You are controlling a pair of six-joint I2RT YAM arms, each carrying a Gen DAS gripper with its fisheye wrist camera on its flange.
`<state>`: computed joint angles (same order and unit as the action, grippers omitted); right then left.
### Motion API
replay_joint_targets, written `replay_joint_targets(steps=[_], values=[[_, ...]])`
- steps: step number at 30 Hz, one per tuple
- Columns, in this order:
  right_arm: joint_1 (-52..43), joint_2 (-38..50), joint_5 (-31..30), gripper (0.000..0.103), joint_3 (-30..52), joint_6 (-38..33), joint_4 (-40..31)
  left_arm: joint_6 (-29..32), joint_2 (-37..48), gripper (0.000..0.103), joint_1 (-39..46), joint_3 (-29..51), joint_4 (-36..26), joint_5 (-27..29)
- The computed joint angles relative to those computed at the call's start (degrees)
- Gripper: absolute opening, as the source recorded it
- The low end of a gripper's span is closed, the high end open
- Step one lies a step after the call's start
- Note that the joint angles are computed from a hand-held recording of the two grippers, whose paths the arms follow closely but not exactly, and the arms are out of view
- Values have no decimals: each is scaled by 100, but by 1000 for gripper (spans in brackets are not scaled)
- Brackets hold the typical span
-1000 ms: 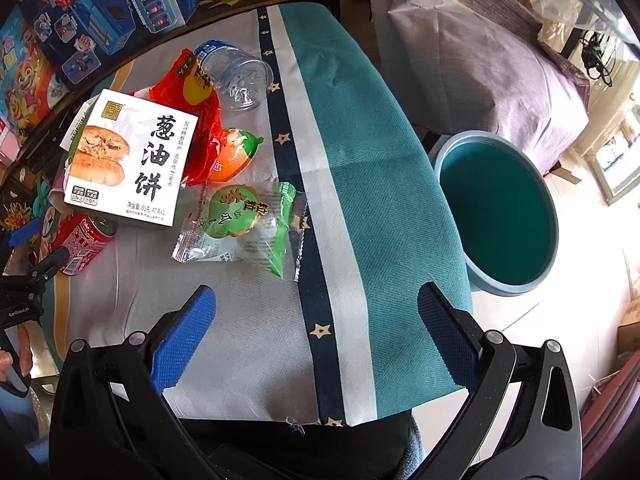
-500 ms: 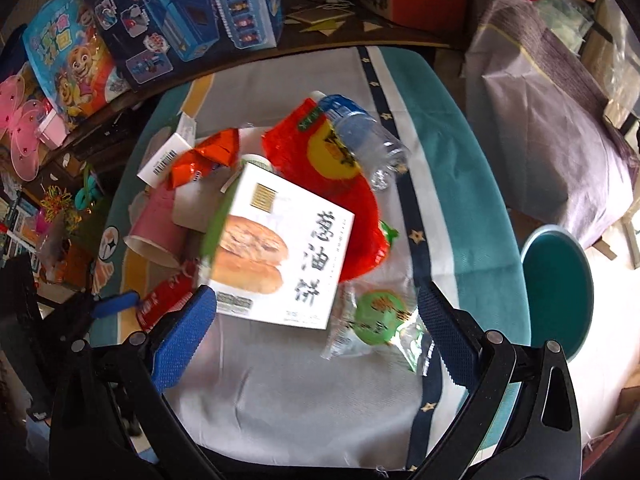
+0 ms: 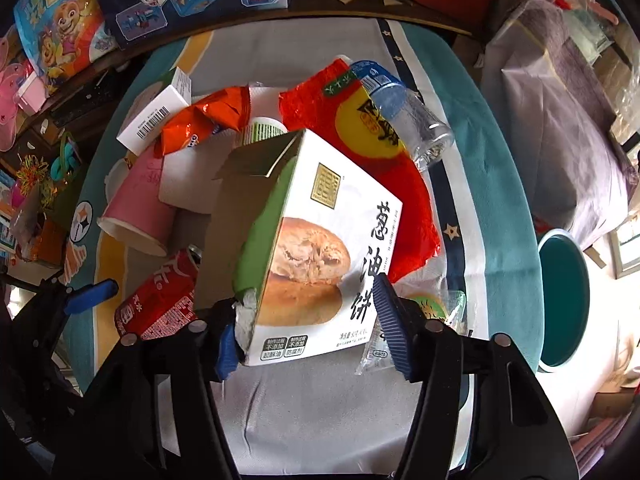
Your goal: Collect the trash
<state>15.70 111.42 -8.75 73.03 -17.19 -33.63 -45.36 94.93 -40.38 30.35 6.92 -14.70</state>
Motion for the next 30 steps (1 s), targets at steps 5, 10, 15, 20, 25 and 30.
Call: replay_joint_targets(steps=[5,10,15,20,25,30], values=[[-311,22,-349,5,-64,-181,-9,175,653,92,123,521,-177,152],[-388,35,-455,5,-103,-276,22,142,923,58,-7,873,-502,150],[-464,-42,-759,4,-195,-399,129,-46,974,58,-31,1039,-781,95],[-784,-320,-1336,3,-151,-541,-75,-405,798,57,-145,1044,-964,-161],[-1252,-363,-2008,3,252,-608,-586,-668,352,57,-297,1190,-1423,-399],[-1784,-392,-2435,3,675,-688,-831,-644,118,57,-419,1632,-1925,-624]])
